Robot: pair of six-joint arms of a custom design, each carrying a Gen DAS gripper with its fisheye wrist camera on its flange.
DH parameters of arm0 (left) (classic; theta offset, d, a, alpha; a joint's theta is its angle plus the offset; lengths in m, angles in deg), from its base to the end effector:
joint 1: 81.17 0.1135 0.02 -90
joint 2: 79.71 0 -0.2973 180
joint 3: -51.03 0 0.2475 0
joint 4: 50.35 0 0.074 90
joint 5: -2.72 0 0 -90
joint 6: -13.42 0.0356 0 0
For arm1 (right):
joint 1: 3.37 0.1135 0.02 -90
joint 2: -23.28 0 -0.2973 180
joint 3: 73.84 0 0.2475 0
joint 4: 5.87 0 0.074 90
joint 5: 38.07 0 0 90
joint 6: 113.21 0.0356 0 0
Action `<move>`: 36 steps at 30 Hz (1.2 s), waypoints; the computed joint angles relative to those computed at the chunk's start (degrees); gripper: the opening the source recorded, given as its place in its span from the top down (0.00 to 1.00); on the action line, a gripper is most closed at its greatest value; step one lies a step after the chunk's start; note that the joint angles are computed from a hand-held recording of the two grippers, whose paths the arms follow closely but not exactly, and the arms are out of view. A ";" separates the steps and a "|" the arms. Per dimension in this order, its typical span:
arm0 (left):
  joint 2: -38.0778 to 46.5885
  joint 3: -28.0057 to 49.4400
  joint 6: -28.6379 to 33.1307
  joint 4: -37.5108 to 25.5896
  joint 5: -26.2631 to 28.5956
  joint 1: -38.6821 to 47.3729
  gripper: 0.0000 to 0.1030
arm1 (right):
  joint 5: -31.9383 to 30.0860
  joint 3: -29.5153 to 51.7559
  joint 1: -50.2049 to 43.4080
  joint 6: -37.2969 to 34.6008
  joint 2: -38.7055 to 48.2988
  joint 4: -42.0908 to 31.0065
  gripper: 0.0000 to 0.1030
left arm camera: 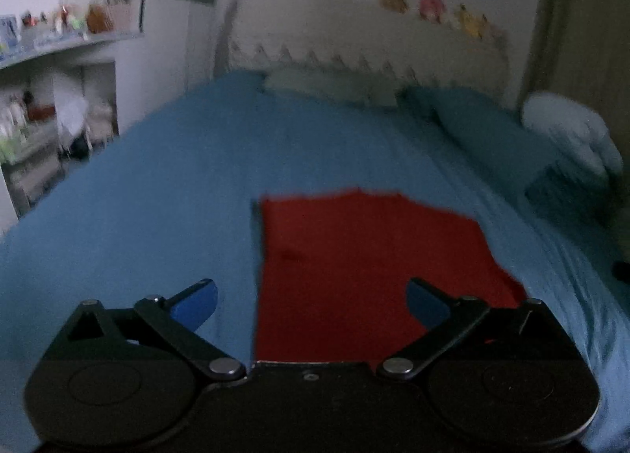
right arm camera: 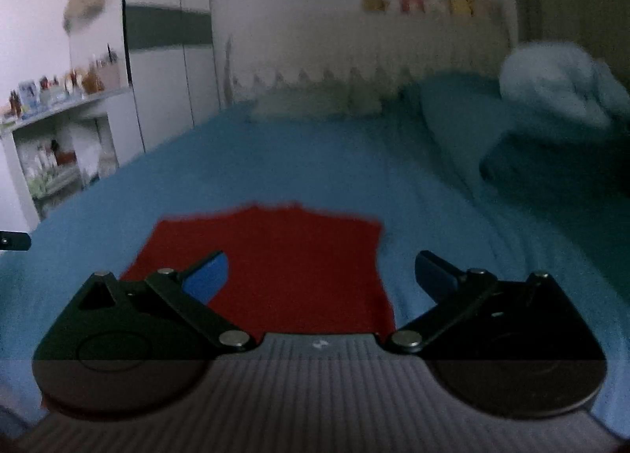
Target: Fold small clothes
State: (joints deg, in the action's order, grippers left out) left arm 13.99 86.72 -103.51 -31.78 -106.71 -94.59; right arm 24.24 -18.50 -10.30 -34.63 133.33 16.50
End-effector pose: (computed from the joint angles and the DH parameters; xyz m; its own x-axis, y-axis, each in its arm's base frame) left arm 0.2492 -0.0473 0.1319 -0.5369 -0.3110 -0.7843 -0.3075 0.9378 -0.1614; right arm 0.3535 -0.0263 0.1343 -0.4645 -0.1202 -0.8774 -0.3824 0.9208 0.0764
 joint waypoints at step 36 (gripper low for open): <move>43.33 -12.01 -20.98 40.99 3.24 -9.23 0.73 | -6.58 -13.40 -16.94 -3.38 26.07 16.22 0.29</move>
